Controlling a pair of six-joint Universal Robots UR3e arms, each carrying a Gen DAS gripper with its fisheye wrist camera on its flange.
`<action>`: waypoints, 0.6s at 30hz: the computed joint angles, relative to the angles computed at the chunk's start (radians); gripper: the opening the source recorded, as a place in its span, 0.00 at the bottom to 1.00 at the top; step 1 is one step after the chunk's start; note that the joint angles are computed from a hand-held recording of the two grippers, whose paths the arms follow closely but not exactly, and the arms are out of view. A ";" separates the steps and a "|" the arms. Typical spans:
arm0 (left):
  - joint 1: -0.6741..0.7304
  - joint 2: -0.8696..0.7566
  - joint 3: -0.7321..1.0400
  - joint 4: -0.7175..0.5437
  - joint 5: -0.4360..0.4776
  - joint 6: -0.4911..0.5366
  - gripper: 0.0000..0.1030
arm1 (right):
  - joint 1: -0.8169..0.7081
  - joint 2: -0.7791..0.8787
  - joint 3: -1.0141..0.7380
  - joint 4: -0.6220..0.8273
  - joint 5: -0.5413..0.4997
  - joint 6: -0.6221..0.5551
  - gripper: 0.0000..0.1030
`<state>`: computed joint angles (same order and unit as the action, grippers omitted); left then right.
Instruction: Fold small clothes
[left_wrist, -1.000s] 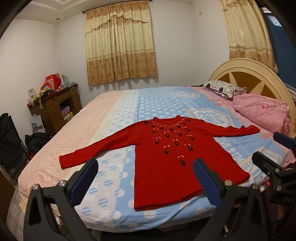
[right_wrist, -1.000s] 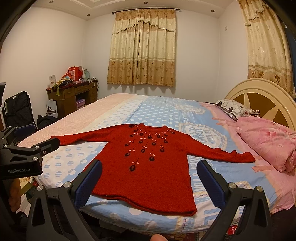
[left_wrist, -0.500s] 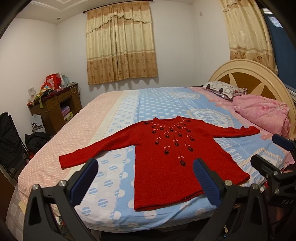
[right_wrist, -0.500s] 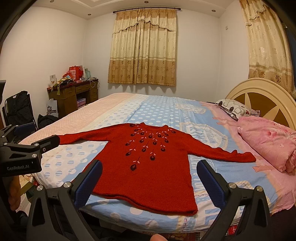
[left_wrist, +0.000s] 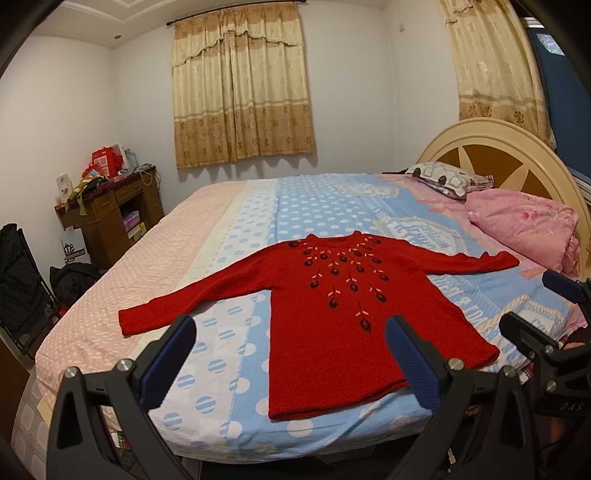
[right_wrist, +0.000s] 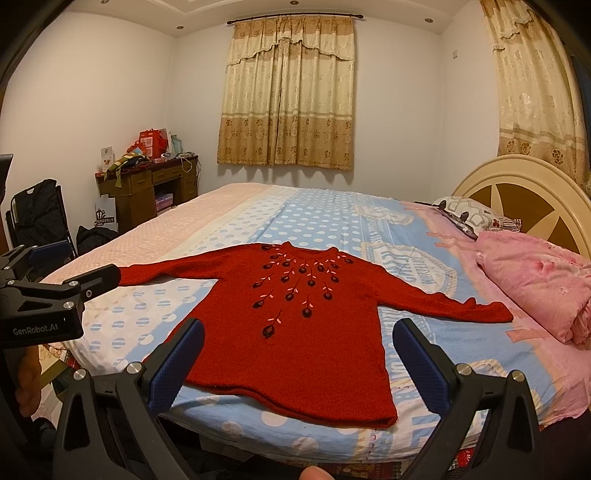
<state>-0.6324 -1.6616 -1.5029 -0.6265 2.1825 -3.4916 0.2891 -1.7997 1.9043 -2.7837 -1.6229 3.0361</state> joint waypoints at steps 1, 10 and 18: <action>0.000 0.000 0.000 0.001 0.000 0.000 1.00 | 0.002 0.001 0.000 0.000 -0.002 0.000 0.99; 0.001 0.000 -0.004 0.003 -0.002 0.000 1.00 | 0.014 0.002 0.006 -0.005 -0.010 0.003 0.99; 0.000 0.001 -0.003 0.002 -0.001 -0.001 1.00 | 0.027 0.005 0.004 -0.002 -0.015 0.007 0.99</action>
<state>-0.6320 -1.6608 -1.5056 -0.6246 2.1816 -3.4926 0.3158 -1.7948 1.9085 -2.7860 -1.6382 3.0427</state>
